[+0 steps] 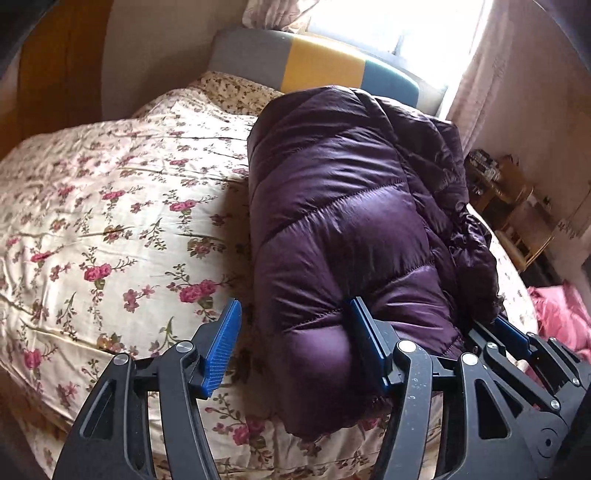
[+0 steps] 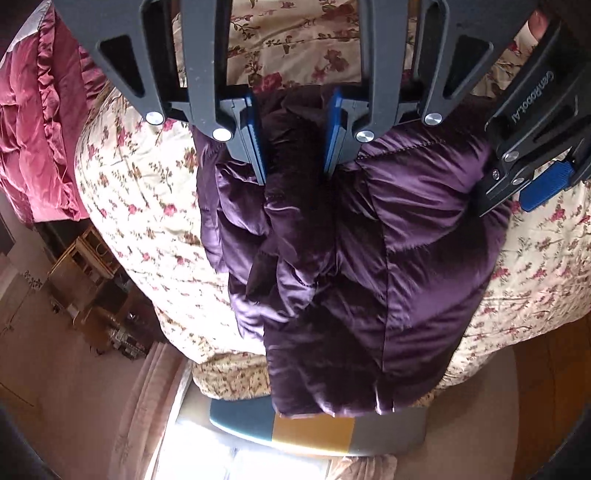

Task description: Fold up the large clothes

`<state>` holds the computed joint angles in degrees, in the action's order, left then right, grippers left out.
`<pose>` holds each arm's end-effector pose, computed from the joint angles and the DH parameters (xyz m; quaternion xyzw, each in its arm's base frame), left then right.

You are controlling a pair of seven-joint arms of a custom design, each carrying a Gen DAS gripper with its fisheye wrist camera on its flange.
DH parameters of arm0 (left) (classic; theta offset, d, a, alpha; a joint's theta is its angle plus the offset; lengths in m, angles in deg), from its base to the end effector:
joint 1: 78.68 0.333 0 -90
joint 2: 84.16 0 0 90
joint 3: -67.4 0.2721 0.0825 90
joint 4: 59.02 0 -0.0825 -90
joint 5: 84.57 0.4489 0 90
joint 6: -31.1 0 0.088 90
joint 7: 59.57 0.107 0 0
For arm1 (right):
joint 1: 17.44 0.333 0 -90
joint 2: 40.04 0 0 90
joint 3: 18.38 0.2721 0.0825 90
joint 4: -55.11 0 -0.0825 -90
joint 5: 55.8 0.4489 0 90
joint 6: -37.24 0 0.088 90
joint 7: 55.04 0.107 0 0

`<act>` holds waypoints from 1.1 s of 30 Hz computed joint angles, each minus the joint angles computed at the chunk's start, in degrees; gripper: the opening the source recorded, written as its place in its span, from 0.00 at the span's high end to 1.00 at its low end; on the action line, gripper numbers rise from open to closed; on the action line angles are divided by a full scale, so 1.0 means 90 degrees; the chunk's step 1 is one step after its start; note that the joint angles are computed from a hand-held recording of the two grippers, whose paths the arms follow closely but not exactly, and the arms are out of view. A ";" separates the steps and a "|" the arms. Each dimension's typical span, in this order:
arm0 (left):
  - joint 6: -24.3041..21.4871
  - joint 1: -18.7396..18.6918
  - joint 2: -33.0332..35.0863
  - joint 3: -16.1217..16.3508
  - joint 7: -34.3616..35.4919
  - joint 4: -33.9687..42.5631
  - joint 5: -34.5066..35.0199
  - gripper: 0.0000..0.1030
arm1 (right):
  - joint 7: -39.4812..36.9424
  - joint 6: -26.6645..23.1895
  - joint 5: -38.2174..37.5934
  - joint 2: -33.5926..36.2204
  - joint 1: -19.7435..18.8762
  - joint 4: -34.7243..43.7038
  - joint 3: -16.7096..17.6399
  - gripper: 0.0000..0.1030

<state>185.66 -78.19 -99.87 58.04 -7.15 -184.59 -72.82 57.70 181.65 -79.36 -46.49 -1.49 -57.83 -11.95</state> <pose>0.5854 -0.1032 0.5250 -0.7527 0.5325 -0.3120 0.2292 0.5899 0.2492 0.5328 -0.7372 0.5714 -0.2801 0.2272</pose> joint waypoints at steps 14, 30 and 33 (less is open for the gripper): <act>-0.0121 -0.0059 0.0476 -0.0222 -0.0495 0.0271 0.0688 0.41 | -0.0241 0.0721 0.0202 0.0094 -0.0099 -0.0535 -0.0162 0.75; 0.0425 -0.0039 0.0437 -0.0201 -0.1573 0.0080 0.2039 0.41 | -0.0978 0.1535 0.1088 -0.0114 -0.0252 -0.0979 -0.0248 0.72; 0.0415 -0.0034 0.0324 -0.0172 -0.1478 0.0032 0.1758 0.41 | -0.1040 0.1475 0.1162 -0.0192 -0.0268 -0.0956 -0.0231 0.71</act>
